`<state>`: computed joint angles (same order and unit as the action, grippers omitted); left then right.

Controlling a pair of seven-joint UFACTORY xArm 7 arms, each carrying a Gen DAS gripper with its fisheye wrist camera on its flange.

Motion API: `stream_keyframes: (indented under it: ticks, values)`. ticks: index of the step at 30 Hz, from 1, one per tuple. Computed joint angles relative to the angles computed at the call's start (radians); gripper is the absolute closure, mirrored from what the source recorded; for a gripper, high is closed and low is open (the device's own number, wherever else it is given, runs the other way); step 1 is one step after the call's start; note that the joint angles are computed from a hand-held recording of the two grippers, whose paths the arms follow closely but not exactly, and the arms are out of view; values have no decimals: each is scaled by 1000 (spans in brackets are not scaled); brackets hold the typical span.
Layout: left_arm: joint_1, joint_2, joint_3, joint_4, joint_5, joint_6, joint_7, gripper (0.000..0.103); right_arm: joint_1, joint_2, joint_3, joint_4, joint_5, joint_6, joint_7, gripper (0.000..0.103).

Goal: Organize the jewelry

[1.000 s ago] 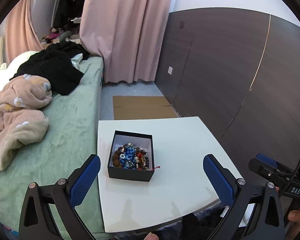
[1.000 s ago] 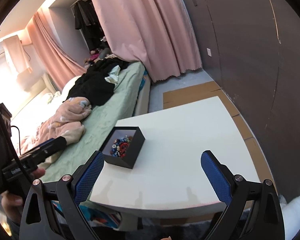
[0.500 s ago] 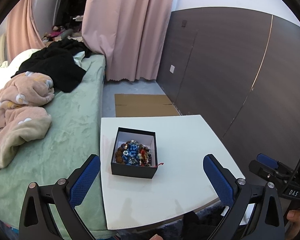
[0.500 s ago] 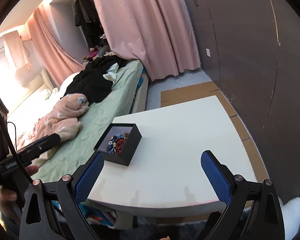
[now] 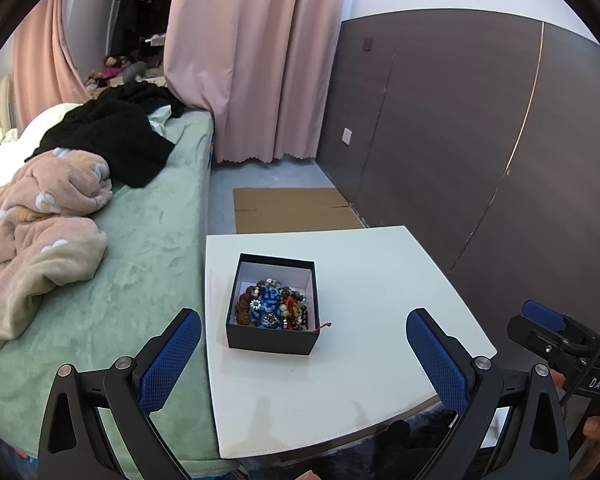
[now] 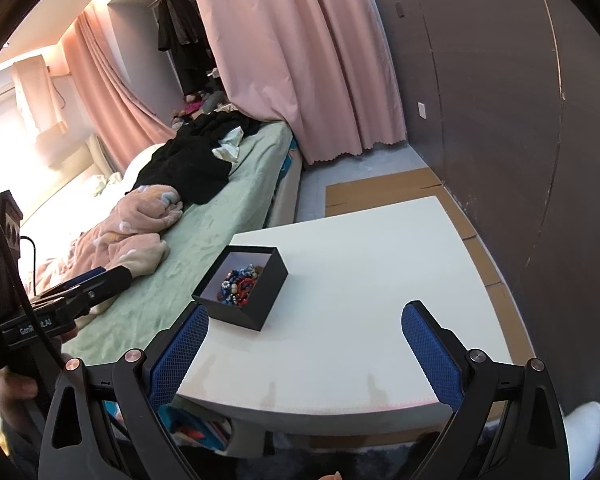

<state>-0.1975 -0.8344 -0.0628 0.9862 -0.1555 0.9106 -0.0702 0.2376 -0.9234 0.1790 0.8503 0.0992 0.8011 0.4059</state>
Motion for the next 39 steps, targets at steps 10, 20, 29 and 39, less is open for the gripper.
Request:
stream_keyframes:
  ticks: [10,20,29,39]
  values:
    - [-5,-5,3,-5,-5,6,1,1,-13,-3,3,12,-10,24,18,5]
    - [-5,-12,0,-7,-4,6,-3,1,-14,-5,3,17,-9,27,28,5]
    - [-9,-4,3,-3,-8,10,0,1,-15,-4,-1,18,-7,26,32,5]
    - [-8,-4,3,-3,-9,10,1,1,-16,-4,1,19,-9,26,33,5]
